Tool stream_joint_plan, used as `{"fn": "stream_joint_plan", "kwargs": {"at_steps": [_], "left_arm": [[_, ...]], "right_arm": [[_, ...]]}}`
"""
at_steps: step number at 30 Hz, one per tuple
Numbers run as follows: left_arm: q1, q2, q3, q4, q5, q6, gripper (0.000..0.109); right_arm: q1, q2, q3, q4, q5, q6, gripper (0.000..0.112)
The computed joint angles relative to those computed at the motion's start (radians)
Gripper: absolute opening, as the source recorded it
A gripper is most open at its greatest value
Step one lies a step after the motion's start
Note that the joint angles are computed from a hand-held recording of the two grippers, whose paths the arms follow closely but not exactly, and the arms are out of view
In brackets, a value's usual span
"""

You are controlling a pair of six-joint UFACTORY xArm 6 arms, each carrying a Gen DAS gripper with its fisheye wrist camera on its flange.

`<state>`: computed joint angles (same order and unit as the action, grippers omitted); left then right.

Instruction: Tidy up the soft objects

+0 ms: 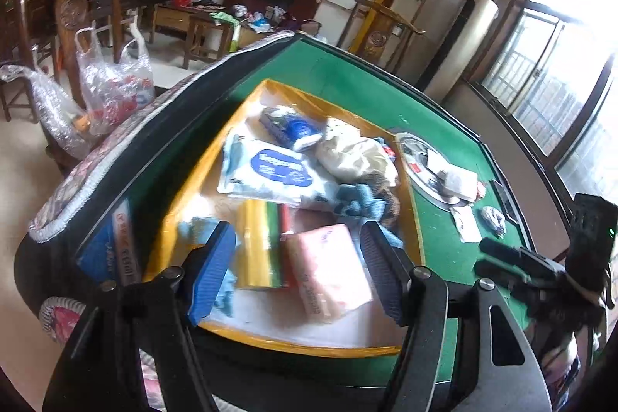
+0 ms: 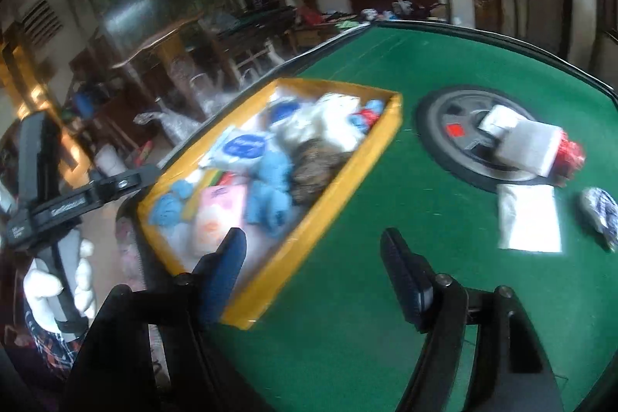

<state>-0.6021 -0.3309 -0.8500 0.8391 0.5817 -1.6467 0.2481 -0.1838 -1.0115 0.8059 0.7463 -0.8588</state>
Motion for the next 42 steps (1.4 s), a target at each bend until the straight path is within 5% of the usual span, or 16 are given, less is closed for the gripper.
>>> {"fn": "stream_joint_plan", "kwargs": {"at_steps": [6, 11, 19, 30, 33, 35, 42], "left_arm": [[-0.039, 0.099, -0.095, 0.006, -0.075, 0.044, 0.072], [-0.089, 0.174, -0.189, -0.031, -0.047, 0.127, 0.072], [-0.125, 0.205, -0.249, -0.02, 0.021, 0.131, 0.072], [-0.114, 0.254, -0.264, -0.086, -0.029, 0.186, 0.072], [-0.117, 0.244, -0.256, -0.081, -0.021, 0.183, 0.072], [-0.116, 0.239, -0.251, -0.076, -0.018, 0.173, 0.072], [-0.115, 0.233, -0.237, -0.094, -0.005, 0.16, 0.072]], "right_arm": [[-0.217, 0.182, -0.164, 0.033, -0.029, 0.171, 0.067], [-0.273, 0.39, -0.374, 0.005, 0.03, 0.26, 0.067], [-0.247, 0.513, -0.505, 0.049, 0.079, 0.287, 0.067], [-0.203, 0.629, -0.661, 0.016, 0.11, 0.475, 0.067], [-0.197, 0.608, -0.623, 0.028, 0.091, 0.473, 0.046], [-0.204, 0.595, -0.605, 0.032, 0.096, 0.459, 0.022], [-0.243, 0.451, -0.429, 0.118, 0.157, 0.274, 0.015]]}}
